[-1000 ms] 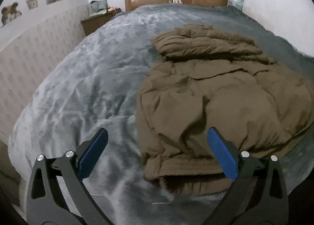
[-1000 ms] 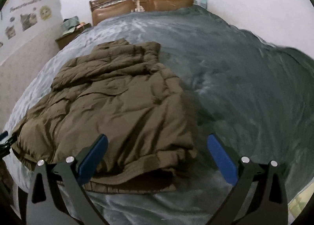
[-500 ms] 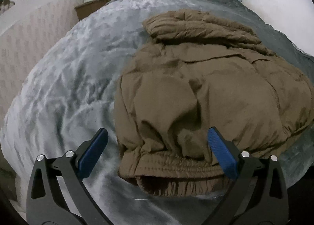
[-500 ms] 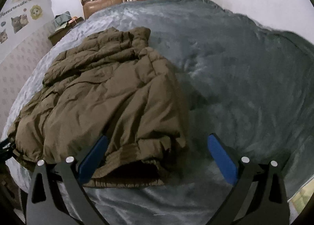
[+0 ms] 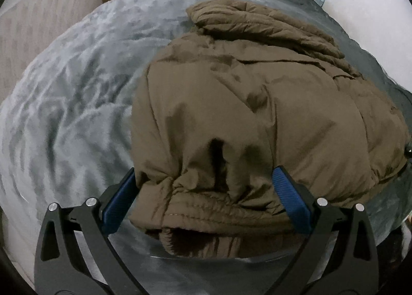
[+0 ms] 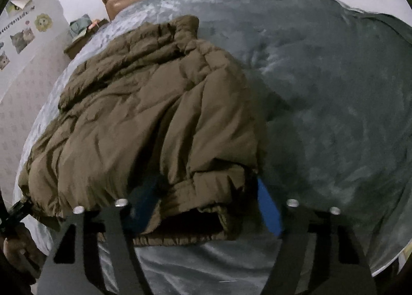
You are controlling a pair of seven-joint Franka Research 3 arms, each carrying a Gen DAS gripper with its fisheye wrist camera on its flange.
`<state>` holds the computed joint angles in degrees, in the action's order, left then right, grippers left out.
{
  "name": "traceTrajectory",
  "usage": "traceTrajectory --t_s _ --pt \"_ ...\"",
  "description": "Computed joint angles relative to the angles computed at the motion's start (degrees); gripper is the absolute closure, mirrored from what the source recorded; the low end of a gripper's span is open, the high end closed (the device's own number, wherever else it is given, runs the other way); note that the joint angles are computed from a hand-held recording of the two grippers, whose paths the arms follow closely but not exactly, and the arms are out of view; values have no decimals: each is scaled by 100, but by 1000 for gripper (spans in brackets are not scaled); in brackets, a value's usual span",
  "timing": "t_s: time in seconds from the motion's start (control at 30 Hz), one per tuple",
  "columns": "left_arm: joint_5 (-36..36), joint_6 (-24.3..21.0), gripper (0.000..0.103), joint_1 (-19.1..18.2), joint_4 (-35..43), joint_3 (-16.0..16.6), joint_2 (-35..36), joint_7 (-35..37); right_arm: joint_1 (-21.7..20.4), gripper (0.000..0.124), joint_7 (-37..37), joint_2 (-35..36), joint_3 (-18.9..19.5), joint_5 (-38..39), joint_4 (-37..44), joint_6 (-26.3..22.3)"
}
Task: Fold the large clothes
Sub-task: 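Grasp the jacket hem with both grippers and lift it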
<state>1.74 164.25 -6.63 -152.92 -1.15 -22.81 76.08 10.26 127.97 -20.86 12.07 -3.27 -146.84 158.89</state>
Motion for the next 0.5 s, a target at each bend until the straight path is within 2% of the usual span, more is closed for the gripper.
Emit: traceTrajectory --t_s 0.13,0.23,0.33,0.43,0.5 --pt "-106 -86 3 -62 46 47 114 53 132 81 -184 129 -47 81 91 -75" --pt "-426 -642 3 -236 344 210 267 363 224 88 -329 163 -104 169 115 -72" --pt "-648 -765 8 -222 465 176 357 609 286 92 -489 192 -151 233 166 -126" --pt "-713 -758 18 -150 504 73 372 678 348 95 -567 151 -195 386 151 -143" --pt "-784 -692 36 -147 496 90 338 825 356 97 -628 101 -211 446 111 -123"
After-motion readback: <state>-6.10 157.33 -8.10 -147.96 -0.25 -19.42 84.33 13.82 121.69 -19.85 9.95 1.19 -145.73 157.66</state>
